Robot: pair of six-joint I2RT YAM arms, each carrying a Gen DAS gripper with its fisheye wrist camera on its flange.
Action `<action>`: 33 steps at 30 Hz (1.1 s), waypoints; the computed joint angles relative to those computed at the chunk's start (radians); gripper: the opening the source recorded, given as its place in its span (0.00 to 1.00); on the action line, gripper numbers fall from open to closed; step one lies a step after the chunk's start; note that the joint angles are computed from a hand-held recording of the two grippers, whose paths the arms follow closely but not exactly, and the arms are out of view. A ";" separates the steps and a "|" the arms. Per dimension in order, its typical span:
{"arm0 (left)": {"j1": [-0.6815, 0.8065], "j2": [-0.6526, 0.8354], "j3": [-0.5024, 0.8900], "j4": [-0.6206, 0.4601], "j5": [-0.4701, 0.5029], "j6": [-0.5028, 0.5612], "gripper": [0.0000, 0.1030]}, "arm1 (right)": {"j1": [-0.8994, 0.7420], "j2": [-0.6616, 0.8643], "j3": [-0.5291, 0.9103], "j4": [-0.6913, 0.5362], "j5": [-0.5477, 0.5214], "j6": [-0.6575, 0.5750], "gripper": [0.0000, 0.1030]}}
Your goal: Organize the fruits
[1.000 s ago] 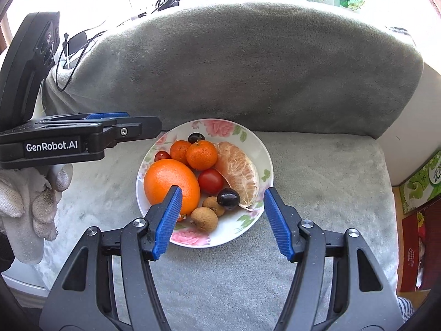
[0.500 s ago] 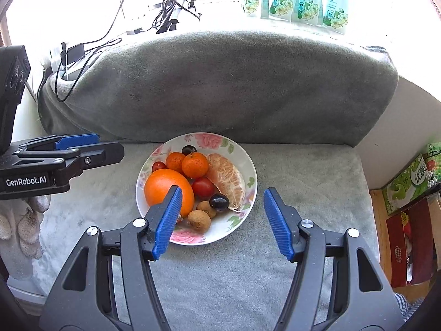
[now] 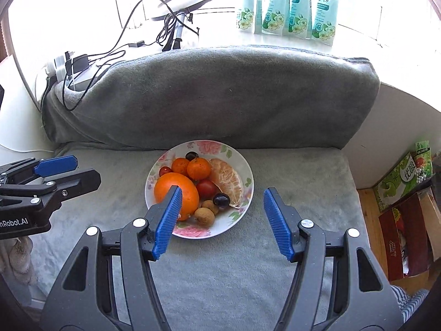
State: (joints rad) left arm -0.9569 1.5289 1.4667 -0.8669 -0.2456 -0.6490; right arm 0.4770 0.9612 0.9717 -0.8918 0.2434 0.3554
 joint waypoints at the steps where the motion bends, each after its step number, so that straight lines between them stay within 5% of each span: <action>1: -0.007 -0.007 -0.002 -0.008 -0.008 -0.009 0.68 | 0.019 0.000 0.007 -0.017 0.022 0.008 0.62; 14: -0.056 -0.080 -0.022 -0.073 -0.065 -0.102 0.68 | 0.179 -0.018 0.073 -0.148 0.168 0.117 0.62; 33: -0.085 -0.073 0.017 -0.090 -0.099 -0.086 0.68 | 0.158 -0.039 0.067 -0.148 0.152 0.109 0.63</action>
State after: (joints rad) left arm -1.0417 1.4556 1.4835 -0.9565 -0.3443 -0.7346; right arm 0.6345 0.9220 1.0391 -1.0397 0.3953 0.4648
